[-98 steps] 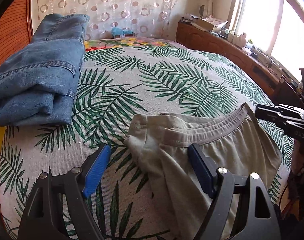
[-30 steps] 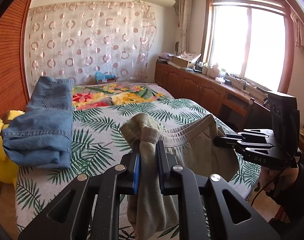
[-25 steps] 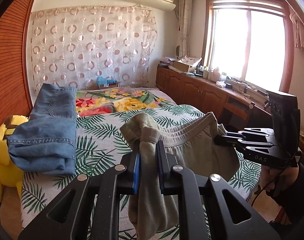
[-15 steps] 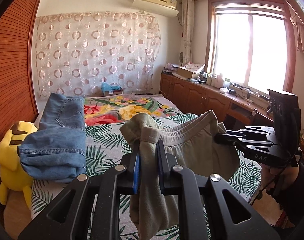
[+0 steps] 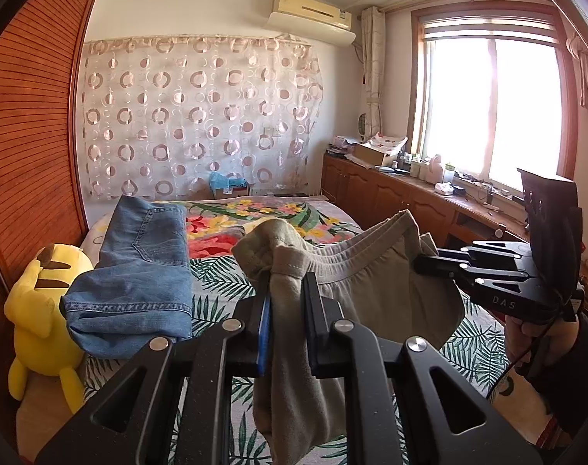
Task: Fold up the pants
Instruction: 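Lift the grey pants with both grippers and carry them over the blue jeans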
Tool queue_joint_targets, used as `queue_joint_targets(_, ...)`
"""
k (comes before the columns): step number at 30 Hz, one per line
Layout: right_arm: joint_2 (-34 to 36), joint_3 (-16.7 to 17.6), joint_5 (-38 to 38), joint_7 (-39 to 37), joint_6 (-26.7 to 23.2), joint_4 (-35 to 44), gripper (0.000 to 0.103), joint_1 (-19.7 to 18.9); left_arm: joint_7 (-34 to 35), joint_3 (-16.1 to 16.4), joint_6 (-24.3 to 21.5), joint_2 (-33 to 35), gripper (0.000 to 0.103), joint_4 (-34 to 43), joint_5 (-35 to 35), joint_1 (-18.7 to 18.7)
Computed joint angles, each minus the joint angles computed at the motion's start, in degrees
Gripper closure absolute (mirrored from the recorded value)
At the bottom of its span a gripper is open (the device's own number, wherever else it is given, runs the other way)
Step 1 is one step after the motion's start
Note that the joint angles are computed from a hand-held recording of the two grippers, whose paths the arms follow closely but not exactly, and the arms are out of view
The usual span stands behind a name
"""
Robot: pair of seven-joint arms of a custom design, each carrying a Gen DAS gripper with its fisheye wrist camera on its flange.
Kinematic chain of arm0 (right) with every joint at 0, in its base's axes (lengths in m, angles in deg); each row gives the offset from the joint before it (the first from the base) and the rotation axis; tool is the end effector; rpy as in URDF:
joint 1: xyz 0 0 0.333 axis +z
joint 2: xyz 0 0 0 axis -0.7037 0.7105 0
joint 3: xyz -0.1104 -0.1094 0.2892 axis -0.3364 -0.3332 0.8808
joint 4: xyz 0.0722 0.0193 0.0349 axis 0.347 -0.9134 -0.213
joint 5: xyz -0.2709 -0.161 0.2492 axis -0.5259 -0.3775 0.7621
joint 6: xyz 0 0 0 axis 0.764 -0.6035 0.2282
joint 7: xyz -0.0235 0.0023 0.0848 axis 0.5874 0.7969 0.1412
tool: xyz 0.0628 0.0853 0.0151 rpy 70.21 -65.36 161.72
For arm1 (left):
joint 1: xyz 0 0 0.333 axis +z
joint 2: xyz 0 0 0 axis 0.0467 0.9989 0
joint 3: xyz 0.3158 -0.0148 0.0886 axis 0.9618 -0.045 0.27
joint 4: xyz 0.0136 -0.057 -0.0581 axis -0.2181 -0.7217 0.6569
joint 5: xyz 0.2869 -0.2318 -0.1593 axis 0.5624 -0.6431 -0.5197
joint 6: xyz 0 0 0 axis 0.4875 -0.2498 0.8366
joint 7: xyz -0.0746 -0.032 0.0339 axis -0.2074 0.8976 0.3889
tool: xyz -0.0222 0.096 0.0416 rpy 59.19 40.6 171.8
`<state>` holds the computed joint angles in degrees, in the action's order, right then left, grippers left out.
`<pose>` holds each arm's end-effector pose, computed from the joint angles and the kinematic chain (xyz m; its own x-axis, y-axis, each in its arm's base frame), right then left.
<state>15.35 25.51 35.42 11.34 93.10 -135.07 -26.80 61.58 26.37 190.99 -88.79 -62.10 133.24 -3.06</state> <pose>0.5220 0.1256 0.5838 0.7250 -0.6876 0.0402 -0.2475 -0.3145 -0.9164 0.4517 -0.2587 0.5491 -0.0245 -0.9960 0.0861 -0.3918 -0.0696 -0.9174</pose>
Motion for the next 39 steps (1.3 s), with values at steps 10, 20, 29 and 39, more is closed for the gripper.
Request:
queue_joint_targets(10,7.8,1.7,-2.7,0.3,-1.0,8.2,0.091,-0.6,-0.9,1.6,0.3,0.5,0.087,-0.7,-0.2,1.9)
queue_joint_targets(20,18.1,5.1,-8.8,3.4,-3.5,21.0,0.091,-3.0,2.0,3.4,-0.6,3.8,0.087,2.3,-2.1,3.4)
queue_joint_targets(29,27.4,8.5,-14.5,7.4,-4.7,33.4,0.091,-5.3,4.5,4.9,-1.8,6.1,0.087,5.3,-2.6,4.1)
queue_joint_targets(39,36.6,13.1,-19.7,9.9,-3.0,45.2,0.091,-6.6,6.6,6.8,-1.9,9.4,0.087,9.4,-2.4,4.9)
